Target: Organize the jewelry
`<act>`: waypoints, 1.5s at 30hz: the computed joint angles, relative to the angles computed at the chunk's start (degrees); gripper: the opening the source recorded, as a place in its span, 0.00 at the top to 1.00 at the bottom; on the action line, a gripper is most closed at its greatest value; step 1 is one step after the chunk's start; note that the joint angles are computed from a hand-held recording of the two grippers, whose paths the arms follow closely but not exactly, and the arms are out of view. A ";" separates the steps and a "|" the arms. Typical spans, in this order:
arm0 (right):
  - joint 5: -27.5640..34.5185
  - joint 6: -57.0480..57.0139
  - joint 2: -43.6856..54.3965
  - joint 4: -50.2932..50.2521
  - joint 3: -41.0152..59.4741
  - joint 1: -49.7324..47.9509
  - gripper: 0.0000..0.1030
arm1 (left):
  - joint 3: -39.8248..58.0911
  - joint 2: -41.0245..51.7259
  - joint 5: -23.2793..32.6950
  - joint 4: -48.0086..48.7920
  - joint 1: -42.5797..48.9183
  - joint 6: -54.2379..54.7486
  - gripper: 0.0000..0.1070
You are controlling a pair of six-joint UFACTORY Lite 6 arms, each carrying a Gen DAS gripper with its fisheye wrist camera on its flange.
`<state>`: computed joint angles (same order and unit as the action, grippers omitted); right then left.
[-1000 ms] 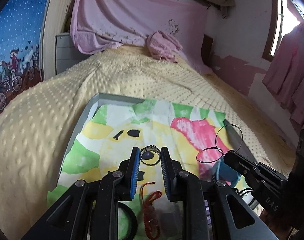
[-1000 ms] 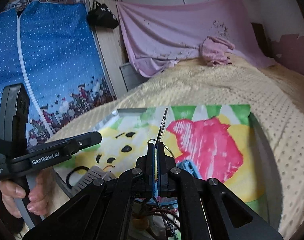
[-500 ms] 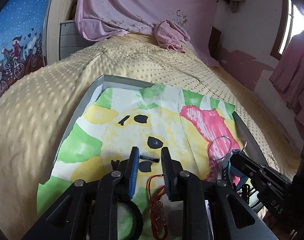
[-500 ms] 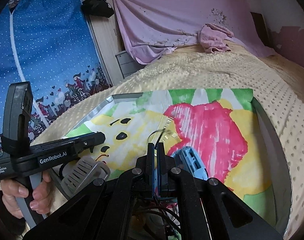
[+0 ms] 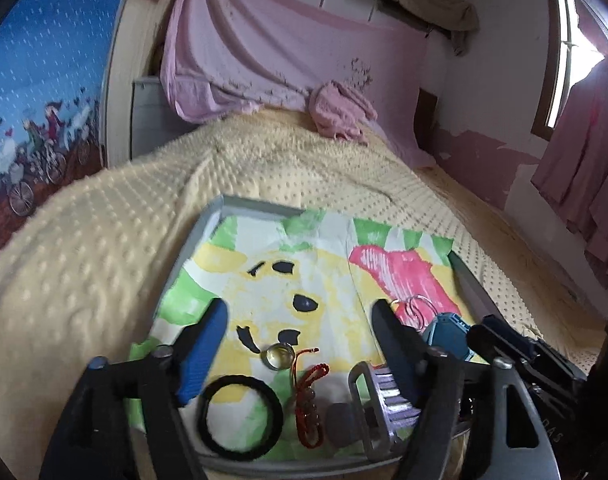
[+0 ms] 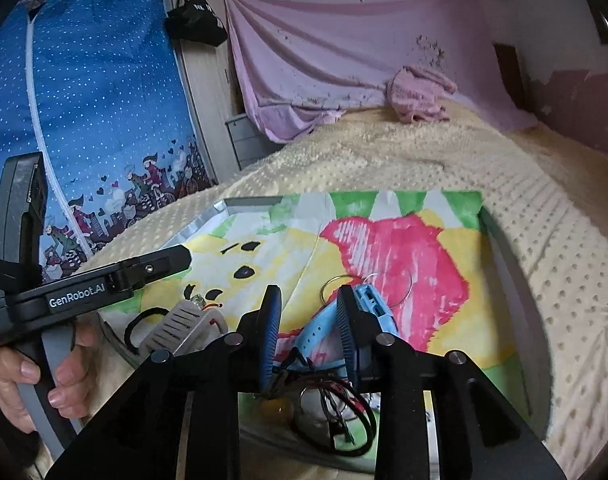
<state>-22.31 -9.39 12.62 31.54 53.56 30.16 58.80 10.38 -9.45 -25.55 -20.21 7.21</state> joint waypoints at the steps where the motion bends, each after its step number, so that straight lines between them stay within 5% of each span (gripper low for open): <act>1: -1.01 -0.99 -1.29 1.19 -1.22 0.33 0.70 | -1.51 -1.61 -1.37 -3.90 -0.55 4.10 0.29; 11: -11.94 -12.84 -14.65 15.89 -11.56 6.34 0.41 | -14.33 -14.92 -12.02 -9.15 -3.70 7.24 0.05; 15: -16.23 -17.01 -20.56 20.61 -15.65 9.53 0.23 | -19.50 -20.51 -15.52 -12.48 -6.08 10.64 0.04; 21: -20.24 -25.81 -28.19 30.05 -18.94 15.90 0.10 | -26.52 -30.25 -20.27 -25.70 -12.60 23.65 0.04; 30: -30.66 -39.26 -38.66 46.91 -22.66 31.13 0.06 | -36.58 -48.61 -30.75 -48.96 -27.31 44.63 0.04; 39: -49.71 -45.30 -44.05 61.36 -24.19 53.79 0.05 | -41.79 -64.27 -52.41 -68.06 -52.13 59.64 0.04; 45: -63.62 -43.35 -43.68 69.17 -24.09 69.76 0.05 | -43.19 -66.74 -73.80 -75.00 -75.80 58.55 0.04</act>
<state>-85.94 -52.74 -31.06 100.71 29.47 99.93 15.61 -56.35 -83.25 -100.55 -96.01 65.76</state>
